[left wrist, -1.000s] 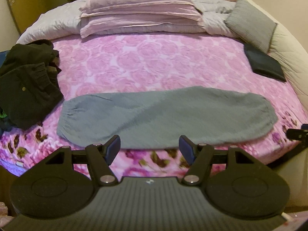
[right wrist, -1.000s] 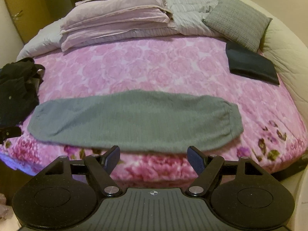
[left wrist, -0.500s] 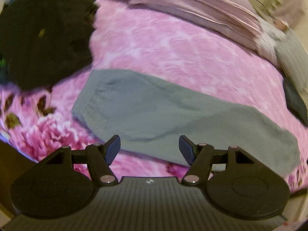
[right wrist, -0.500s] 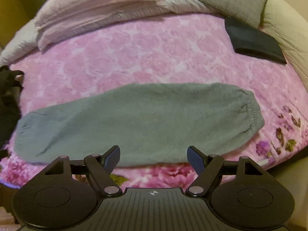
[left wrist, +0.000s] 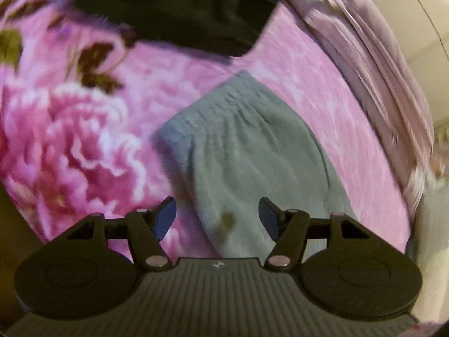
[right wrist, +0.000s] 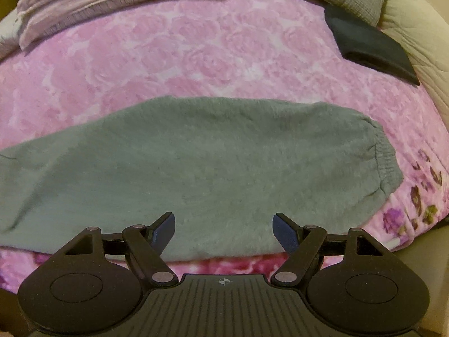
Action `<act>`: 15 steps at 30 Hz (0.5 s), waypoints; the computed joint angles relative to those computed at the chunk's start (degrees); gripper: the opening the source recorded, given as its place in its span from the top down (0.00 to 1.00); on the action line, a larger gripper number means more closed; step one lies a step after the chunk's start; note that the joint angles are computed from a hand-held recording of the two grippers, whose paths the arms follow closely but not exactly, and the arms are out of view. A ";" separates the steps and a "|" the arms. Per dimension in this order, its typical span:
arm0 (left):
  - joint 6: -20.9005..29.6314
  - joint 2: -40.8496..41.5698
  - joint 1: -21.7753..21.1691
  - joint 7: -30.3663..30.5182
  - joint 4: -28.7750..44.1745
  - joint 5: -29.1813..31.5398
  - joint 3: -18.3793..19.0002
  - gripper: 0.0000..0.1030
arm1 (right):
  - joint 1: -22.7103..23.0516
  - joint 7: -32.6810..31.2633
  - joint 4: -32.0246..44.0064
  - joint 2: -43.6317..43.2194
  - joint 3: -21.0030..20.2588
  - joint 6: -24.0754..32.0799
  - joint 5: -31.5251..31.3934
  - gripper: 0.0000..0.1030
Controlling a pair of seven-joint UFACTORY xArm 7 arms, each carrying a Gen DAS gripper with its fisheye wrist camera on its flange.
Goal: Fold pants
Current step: 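Grasp the waistband end with the left gripper and lift it toward the cuffs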
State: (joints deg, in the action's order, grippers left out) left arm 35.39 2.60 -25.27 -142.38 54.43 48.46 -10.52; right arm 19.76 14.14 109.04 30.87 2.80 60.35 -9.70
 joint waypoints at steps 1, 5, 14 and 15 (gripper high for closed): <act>-0.77 0.24 -0.01 -3.12 -0.65 2.18 0.22 0.42 | 0.06 0.09 0.09 0.43 -0.11 -0.07 -0.17 0.28; -1.01 0.64 -0.48 -15.33 -2.06 12.65 0.76 0.42 | 0.20 0.68 -0.98 0.92 -0.40 -0.89 -0.66 0.28; 0.50 3.83 0.59 -30.76 -1.19 27.10 1.86 0.53 | 0.21 1.77 -4.66 0.26 0.00 -2.63 -0.32 0.28; 0.72 3.93 0.56 -28.22 -0.88 25.45 1.79 0.62 | 0.25 1.83 -5.33 -0.05 -0.01 -3.05 -0.45 0.28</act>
State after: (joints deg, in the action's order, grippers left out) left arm 36.10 6.53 -24.71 -170.60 53.54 73.91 -8.73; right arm 20.00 15.97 103.71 30.82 2.79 57.30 -10.15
